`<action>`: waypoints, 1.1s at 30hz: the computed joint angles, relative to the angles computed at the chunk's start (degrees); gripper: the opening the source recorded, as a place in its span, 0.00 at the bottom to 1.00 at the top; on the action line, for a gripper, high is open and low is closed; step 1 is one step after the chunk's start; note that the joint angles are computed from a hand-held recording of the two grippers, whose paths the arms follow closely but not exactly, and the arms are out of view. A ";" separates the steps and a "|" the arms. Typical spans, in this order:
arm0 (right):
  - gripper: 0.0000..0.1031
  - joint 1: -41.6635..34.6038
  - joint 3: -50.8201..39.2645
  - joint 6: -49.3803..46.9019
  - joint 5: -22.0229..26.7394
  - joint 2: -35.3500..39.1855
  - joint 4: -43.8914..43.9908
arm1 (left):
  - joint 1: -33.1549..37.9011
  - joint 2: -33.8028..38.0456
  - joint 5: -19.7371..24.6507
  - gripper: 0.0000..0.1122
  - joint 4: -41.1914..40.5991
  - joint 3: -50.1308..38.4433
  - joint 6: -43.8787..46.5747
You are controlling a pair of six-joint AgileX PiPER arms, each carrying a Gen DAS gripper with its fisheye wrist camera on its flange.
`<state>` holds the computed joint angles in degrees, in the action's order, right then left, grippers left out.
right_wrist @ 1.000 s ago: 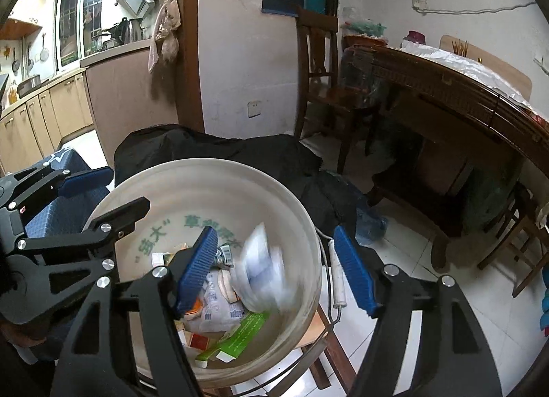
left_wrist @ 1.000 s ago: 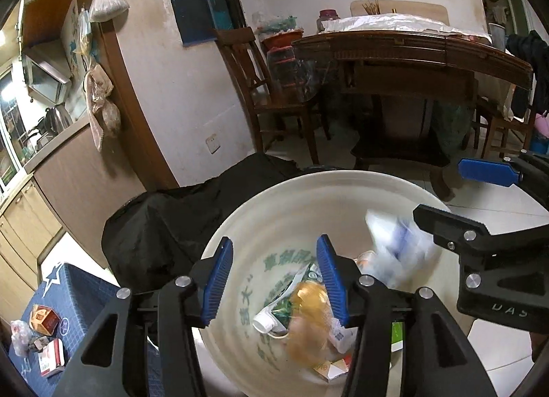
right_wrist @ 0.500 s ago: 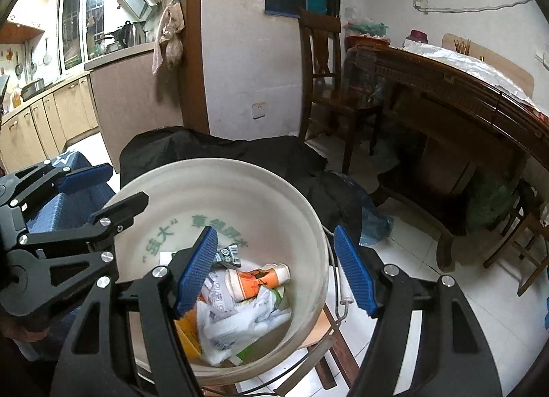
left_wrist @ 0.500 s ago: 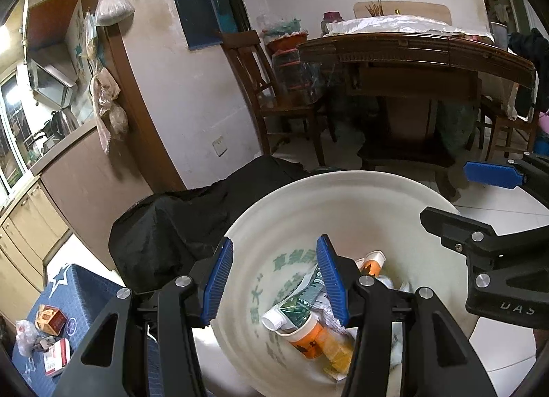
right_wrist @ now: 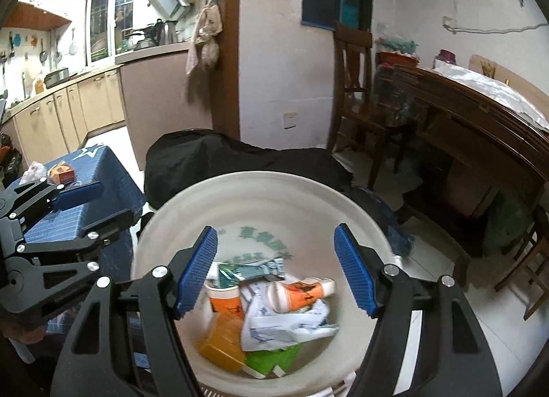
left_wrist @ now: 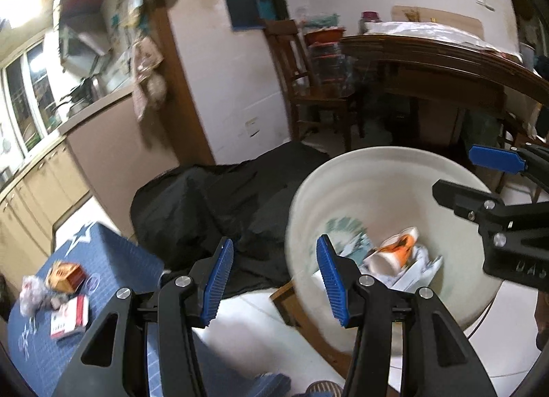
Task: Collect trash
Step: 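Move both open tools back toward the table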
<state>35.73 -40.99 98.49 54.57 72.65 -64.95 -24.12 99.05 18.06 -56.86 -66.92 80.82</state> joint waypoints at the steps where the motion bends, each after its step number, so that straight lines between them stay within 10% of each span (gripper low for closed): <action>1: 0.65 0.34 -0.51 0.19 -0.34 0.62 -0.31 | 1.23 -0.26 0.57 0.47 -0.68 0.32 0.79; 14: 0.65 3.82 -13.41 -4.26 -8.18 15.17 -2.93 | 21.16 -0.09 7.47 0.49 -6.26 1.99 10.44; 33: 0.66 1.94 -59.04 -51.61 -22.17 49.37 25.96 | 40.61 17.82 13.60 0.49 14.47 -22.32 -16.16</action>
